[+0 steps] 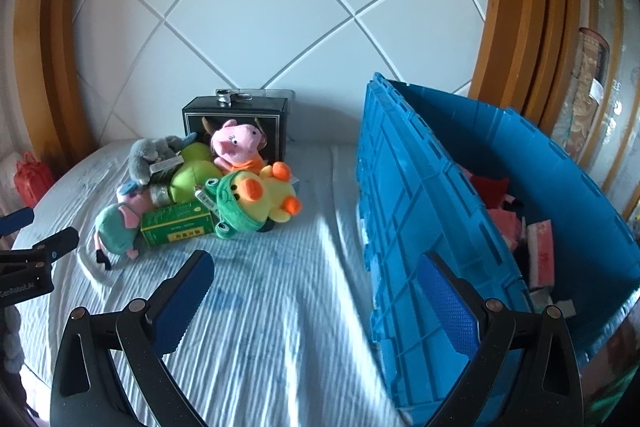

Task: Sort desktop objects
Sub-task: 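Move the right gripper toward the frog-hooded yellow duck plush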

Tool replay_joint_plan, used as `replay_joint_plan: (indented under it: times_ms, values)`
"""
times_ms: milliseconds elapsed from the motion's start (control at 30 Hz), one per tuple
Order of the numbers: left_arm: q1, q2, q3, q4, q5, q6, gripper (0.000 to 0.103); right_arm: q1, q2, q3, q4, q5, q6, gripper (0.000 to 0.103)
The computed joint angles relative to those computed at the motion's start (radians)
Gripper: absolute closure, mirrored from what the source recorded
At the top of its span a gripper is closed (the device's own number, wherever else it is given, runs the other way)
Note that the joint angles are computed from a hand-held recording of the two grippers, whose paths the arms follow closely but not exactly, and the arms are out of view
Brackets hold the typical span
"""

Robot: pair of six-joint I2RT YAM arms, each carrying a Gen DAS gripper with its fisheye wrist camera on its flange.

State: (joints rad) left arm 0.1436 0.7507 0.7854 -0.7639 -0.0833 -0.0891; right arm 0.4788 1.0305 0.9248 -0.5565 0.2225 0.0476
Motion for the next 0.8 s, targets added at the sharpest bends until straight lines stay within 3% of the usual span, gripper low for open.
replay_joint_plan:
  times_ms: [167, 400, 567, 800]
  values:
    - [0.168, 0.093, -0.027, 0.063, 0.082, 0.061, 0.002, 0.007, 0.107, 0.025, 0.051, -0.033, -0.005, 0.000]
    - [0.409, 0.354, -0.039, 0.197, 0.169, 0.128, 0.002, -0.001, 0.362, 0.126, 0.112, -0.107, -0.018, 0.000]
    - [0.478, 0.582, 0.016, 0.306, 0.145, 0.150, 0.002, -0.017, 0.602, 0.274, 0.120, -0.138, -0.026, 0.000]
    - [0.482, 0.896, 0.213, 0.368, 0.098, 0.162, 0.002, -0.034, 0.909, 0.541, 0.072, -0.139, -0.009, 0.000]
